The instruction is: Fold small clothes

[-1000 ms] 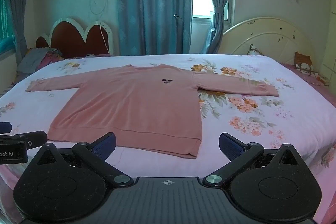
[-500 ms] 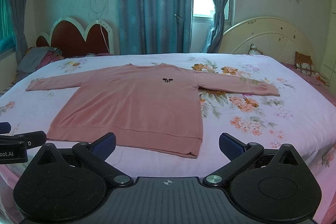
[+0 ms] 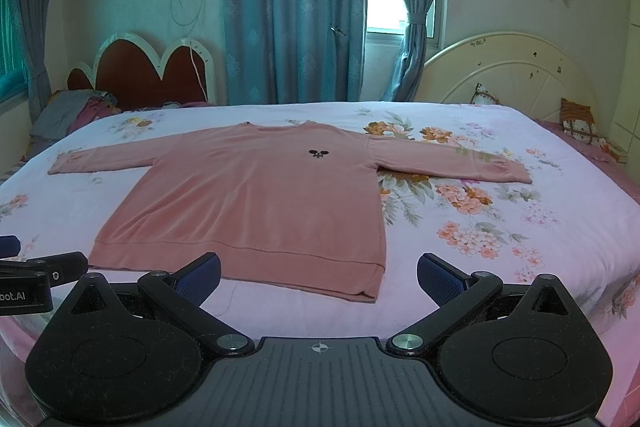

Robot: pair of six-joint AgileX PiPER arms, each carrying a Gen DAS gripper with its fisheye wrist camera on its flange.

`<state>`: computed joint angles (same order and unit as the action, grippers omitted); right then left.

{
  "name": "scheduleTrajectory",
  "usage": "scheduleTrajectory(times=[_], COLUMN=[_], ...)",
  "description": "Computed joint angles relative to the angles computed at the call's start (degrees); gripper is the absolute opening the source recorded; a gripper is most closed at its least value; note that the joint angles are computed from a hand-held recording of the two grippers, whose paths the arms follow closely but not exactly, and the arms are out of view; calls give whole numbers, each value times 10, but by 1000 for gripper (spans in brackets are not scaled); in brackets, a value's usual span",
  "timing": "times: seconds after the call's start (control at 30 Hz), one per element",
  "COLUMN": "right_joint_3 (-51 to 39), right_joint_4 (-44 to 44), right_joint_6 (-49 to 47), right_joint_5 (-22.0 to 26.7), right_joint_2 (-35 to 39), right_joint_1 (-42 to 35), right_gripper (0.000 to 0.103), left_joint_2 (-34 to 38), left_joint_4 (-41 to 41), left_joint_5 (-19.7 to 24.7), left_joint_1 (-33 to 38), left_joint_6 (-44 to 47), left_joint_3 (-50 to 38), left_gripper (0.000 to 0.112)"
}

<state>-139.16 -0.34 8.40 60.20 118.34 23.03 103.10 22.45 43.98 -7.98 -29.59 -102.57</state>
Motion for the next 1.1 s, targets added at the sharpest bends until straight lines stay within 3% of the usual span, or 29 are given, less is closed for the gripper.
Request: scheduleTrajectory(times=[1.1], right_joint_3=[-5], right_joint_4=[3], right_joint_6=[-4], right_joint_5=[-2], right_joint_2=[6], right_joint_1=[-3], right_gripper=[103], left_joint_2=[-2], left_joint_4=[1], left_joint_5=[-8], left_joint_1=[3], left_joint_6=[-2], left_joint_3=[13], left_gripper=[103])
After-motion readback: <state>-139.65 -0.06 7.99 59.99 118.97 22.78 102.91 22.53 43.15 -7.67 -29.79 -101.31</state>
